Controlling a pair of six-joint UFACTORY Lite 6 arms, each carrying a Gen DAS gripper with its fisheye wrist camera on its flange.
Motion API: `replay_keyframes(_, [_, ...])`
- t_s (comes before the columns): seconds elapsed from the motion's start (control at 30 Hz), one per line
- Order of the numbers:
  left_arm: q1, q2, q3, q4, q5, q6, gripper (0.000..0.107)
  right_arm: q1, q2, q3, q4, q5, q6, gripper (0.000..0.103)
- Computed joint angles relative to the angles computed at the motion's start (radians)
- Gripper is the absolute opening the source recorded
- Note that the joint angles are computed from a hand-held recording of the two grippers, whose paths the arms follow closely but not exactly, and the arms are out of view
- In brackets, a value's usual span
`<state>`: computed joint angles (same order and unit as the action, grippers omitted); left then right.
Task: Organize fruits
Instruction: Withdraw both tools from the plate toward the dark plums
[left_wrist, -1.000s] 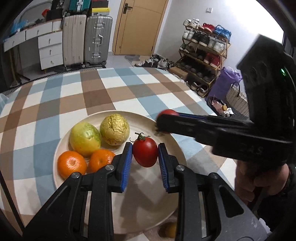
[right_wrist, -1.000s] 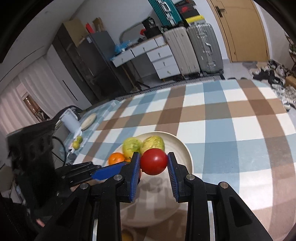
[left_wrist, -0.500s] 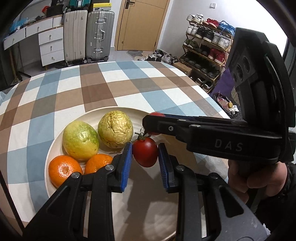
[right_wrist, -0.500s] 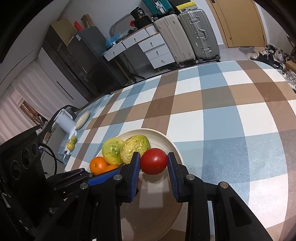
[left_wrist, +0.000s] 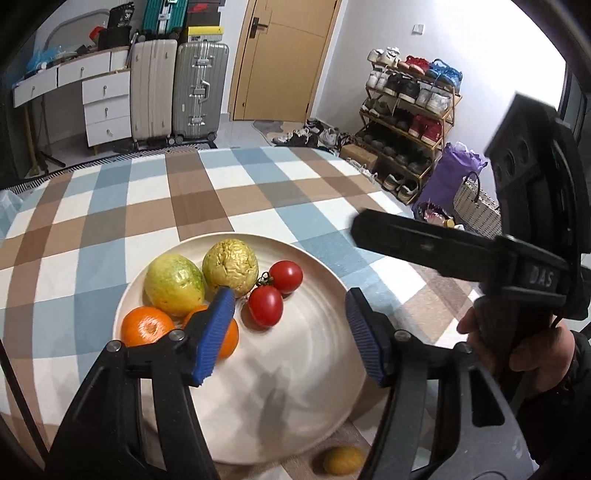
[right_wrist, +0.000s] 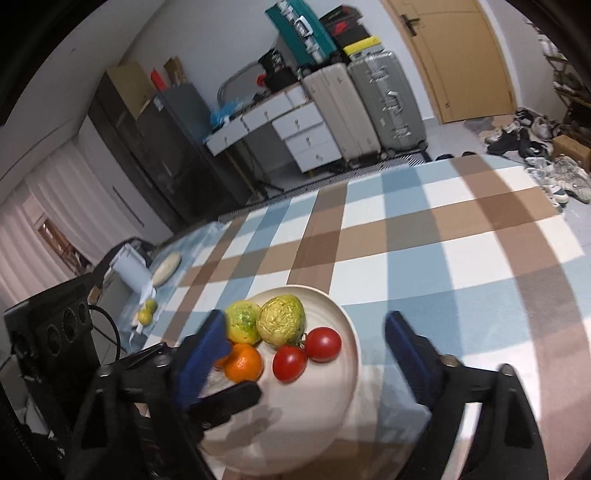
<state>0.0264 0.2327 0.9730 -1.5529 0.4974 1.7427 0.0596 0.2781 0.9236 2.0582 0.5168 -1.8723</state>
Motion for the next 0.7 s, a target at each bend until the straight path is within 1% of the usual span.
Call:
replay_keyframes(0.07, [0.009,-0.064,-0.047,0.003,-0.004,0.000,0.063,-0.012,-0.069,-0.063,0.002,-0.010,0.008,0.101])
replay_keyframes(0.13, [0.023,-0.133,-0.096,0.017,0.005,-0.014,0.072,-0.027,-0.167,-0.152,0.017,-0.010,-0.002,0.102])
replay_keyframes(0.2, [0.035,-0.214,-0.154,0.021,0.003,-0.019,0.078,-0.034,-0.252,-0.225,0.031,-0.013,-0.010,0.103])
replay_keyframes(0.3, [0.056,-0.334,-0.228,0.073,0.009,-0.070,0.079,-0.035,-0.384,-0.322,0.042,-0.030,-0.013,0.103])
replay_keyframes(0.37, [0.065,-0.409,-0.270,0.120,0.004,-0.119,0.081,-0.027,-0.463,-0.370,0.028,-0.060,0.007,0.103])
replay_keyframes(0.47, [0.080,-0.535,-0.334,0.205,0.000,-0.211,0.085,-0.026,-0.575,-0.433,-0.035,-0.084,0.083,0.103])
replay_keyframes(0.57, [0.113,-0.649,-0.388,0.278,0.024,-0.288,0.095,-0.006,-0.712,-0.501,-0.100,-0.124,0.167,0.103])
replay_keyframes(0.6, [0.132,-0.707,-0.418,0.299,0.034,-0.308,0.101,0.011,-0.771,-0.528,-0.136,-0.149,0.212,0.103])
replay_keyframes(0.67, [0.182,-0.800,-0.459,0.337,0.084,-0.337,0.102,0.046,-0.851,-0.562,-0.201,-0.193,0.289,0.103])
replay_keyframes(0.7, [0.207,-0.840,-0.474,0.363,0.111,-0.356,0.102,0.075,-0.910,-0.585,-0.269,-0.231,0.369,0.103])
